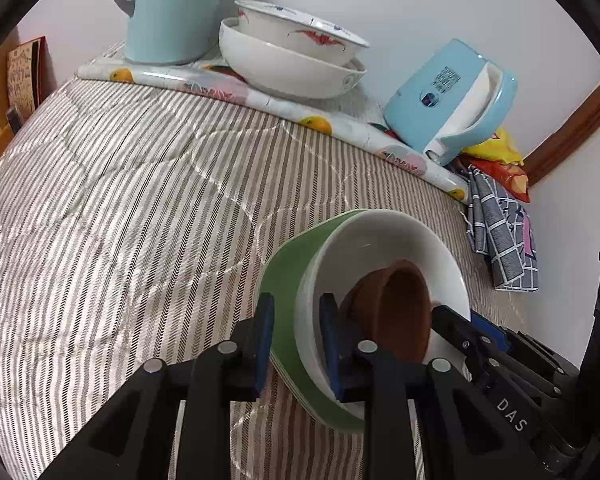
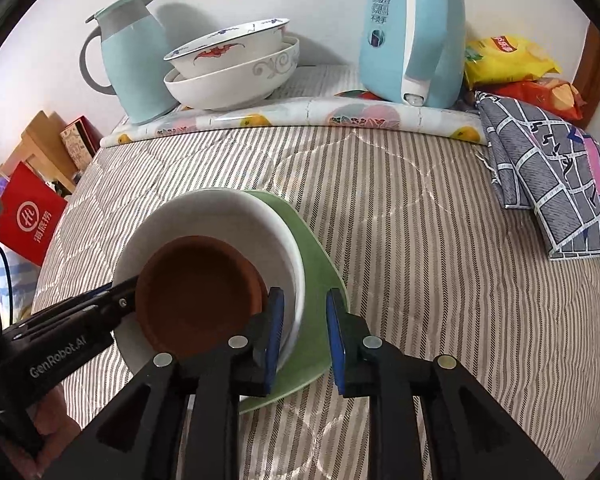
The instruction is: Organize plates and bowls
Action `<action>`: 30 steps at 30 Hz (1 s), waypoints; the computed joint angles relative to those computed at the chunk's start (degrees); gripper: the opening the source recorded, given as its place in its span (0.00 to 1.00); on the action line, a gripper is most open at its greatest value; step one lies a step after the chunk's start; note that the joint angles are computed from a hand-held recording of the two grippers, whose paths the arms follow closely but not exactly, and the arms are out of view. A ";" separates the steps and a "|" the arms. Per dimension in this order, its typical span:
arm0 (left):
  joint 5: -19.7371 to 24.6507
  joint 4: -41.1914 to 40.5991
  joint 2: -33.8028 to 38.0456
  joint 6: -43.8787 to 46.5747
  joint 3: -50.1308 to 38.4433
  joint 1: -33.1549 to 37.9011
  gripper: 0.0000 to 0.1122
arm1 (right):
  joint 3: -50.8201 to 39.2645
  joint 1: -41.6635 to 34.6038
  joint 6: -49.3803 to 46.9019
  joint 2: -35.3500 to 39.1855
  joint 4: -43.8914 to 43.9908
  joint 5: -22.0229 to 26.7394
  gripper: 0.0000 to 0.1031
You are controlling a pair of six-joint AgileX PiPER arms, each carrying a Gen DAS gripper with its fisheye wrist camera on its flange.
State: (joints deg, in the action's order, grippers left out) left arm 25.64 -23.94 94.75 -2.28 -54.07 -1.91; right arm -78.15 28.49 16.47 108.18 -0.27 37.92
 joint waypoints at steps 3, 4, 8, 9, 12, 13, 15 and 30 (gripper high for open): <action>-1.06 6.27 -2.36 -7.02 1.26 -0.74 0.41 | 1.01 0.34 0.86 -1.35 -1.02 0.03 0.24; -1.24 5.81 -3.16 -6.55 1.75 -0.63 0.41 | 1.56 0.40 1.03 -2.04 -1.27 -0.05 0.25; -0.41 7.00 -6.64 -8.07 3.08 -0.86 0.41 | 4.06 0.79 3.40 -5.48 -3.88 -0.14 0.36; -0.35 8.20 -7.57 -9.44 3.32 -1.41 0.42 | 4.80 0.98 4.66 -6.69 -5.32 -0.14 0.37; -0.56 11.87 -10.83 -14.54 4.74 -3.29 0.42 | 7.24 0.73 7.09 -10.70 -7.52 0.26 0.46; -0.49 13.60 -11.75 -16.54 5.05 -4.03 0.42 | 8.10 0.50 7.33 -11.99 -7.61 0.17 0.47; 0.48 19.29 -13.63 -22.26 5.11 -6.62 0.42 | 10.78 0.14 8.71 -15.86 -8.98 -0.08 0.49; 16.22 58.58 -24.57 -70.09 4.92 -38.02 0.59 | 27.17 -1.71 16.05 -41.73 -17.32 5.54 0.62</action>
State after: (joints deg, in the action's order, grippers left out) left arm 41.86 34.64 70.18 -72.37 -49.14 -39.93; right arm -50.98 26.78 32.52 66.44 -17.59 43.47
